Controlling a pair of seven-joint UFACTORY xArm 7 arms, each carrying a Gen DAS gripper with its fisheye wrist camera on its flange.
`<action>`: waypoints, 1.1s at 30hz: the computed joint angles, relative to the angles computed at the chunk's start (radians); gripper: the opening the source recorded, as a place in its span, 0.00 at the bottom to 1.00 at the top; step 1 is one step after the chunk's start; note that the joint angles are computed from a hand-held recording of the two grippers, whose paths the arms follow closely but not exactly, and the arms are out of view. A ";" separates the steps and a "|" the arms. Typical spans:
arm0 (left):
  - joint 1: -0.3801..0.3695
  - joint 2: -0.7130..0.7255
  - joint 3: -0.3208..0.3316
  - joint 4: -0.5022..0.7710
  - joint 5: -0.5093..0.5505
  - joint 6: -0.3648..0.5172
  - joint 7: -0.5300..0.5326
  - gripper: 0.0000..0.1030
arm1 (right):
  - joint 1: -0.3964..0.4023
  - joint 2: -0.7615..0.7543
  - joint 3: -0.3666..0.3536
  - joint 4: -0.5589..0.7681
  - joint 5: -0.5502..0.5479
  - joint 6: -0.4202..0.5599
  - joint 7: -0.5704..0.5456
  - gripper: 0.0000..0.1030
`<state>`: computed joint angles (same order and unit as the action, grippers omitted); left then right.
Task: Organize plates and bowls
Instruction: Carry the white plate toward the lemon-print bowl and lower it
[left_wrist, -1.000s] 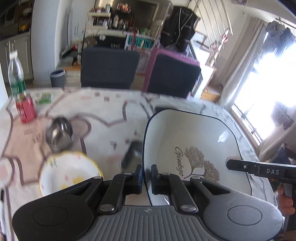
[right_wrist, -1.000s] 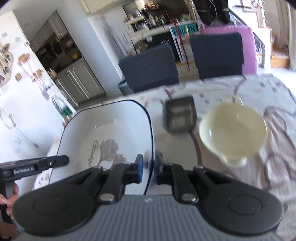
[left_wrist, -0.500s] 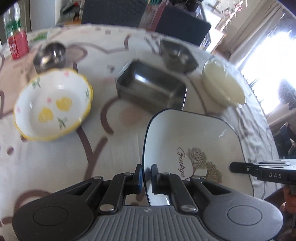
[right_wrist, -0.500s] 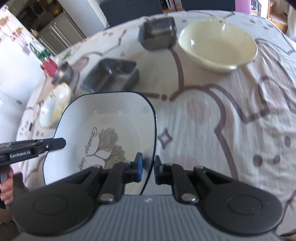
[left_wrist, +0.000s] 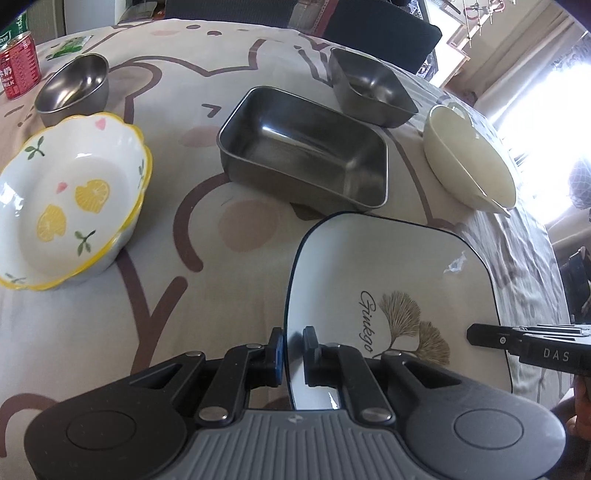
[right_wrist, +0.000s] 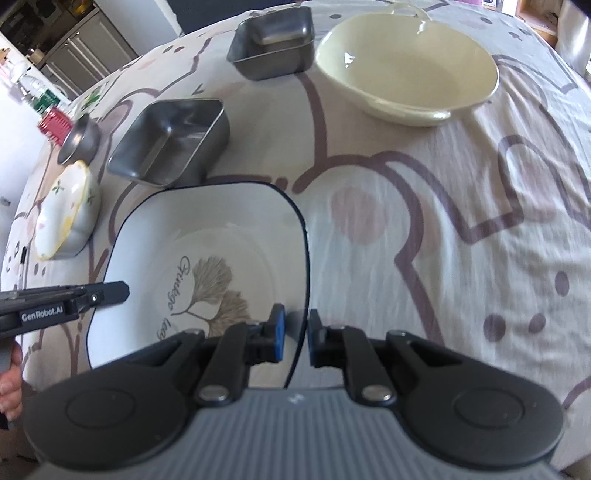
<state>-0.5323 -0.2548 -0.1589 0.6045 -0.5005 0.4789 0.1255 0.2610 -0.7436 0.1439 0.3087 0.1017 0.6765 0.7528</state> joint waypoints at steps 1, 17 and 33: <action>0.001 0.013 -0.002 0.007 0.000 -0.010 -0.004 0.10 | -0.007 0.016 -0.002 0.004 -0.005 -0.010 -0.002 0.15; -0.007 0.017 -0.004 0.014 0.011 0.001 0.021 0.10 | -0.044 0.099 -0.026 0.020 -0.025 -0.061 -0.056 0.16; -0.009 0.030 -0.009 0.022 0.004 -0.012 0.055 0.11 | -0.059 0.098 -0.001 0.006 -0.072 -0.081 -0.025 0.19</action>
